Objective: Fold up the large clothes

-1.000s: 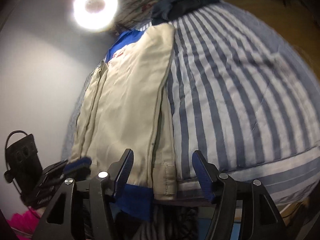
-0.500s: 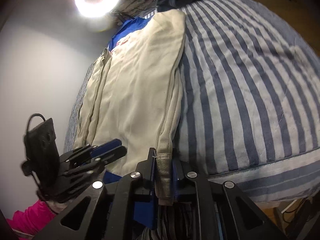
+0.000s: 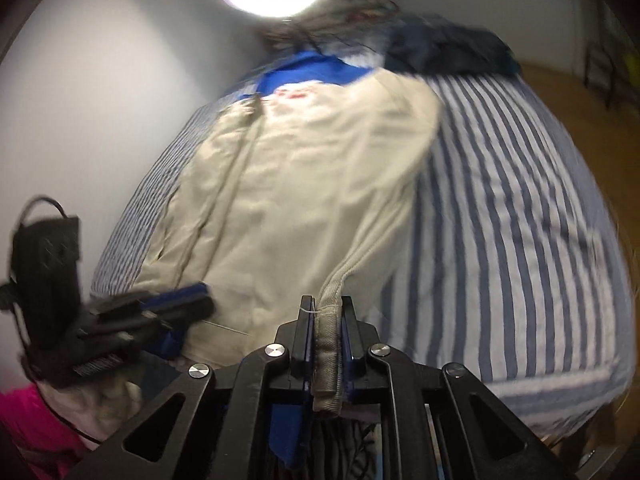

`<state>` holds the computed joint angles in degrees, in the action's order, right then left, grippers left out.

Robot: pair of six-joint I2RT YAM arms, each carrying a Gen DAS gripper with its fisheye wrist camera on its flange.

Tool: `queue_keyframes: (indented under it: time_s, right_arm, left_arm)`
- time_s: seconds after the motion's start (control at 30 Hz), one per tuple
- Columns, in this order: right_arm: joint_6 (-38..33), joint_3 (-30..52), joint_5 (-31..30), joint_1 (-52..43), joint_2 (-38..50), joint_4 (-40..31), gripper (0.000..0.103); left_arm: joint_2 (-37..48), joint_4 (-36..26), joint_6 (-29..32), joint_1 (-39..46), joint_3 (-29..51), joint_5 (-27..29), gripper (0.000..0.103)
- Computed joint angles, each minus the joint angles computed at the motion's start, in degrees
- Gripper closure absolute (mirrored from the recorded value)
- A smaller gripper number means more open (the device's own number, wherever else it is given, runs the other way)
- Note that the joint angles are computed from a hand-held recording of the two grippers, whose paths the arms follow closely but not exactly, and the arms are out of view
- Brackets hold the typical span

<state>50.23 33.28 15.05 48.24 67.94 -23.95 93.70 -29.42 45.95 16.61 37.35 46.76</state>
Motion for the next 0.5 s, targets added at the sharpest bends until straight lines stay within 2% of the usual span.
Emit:
queue_keyframes:
  time_s: [0.07,0.17,0.33,0.5]
  right_arm:
    - [-2.76,4.02,0.99,1.41,3.56,-1.2,0.094]
    - [-7.39,11.73,1.33,3.23,12.15,-1.81,0.095]
    - [-14.51,23.5,-0.1,5.18,26.55,-2.13,0.096]
    - [-18.42,32.32,-3.24,5.54,40.41,-1.5,0.096]
  left_arm:
    - [0.68,-5.36,4.4,6.15,3.28,1.54,0.083]
    - [3.96,-10.89,7.08,12.99,8.94,3.1,0.083]
    - [10.31,-14.54,8.72,20.28,16.56,3.89,0.083]
    - [15.06,-14.19,7.93,23.76,20.28,2.97,0.083]
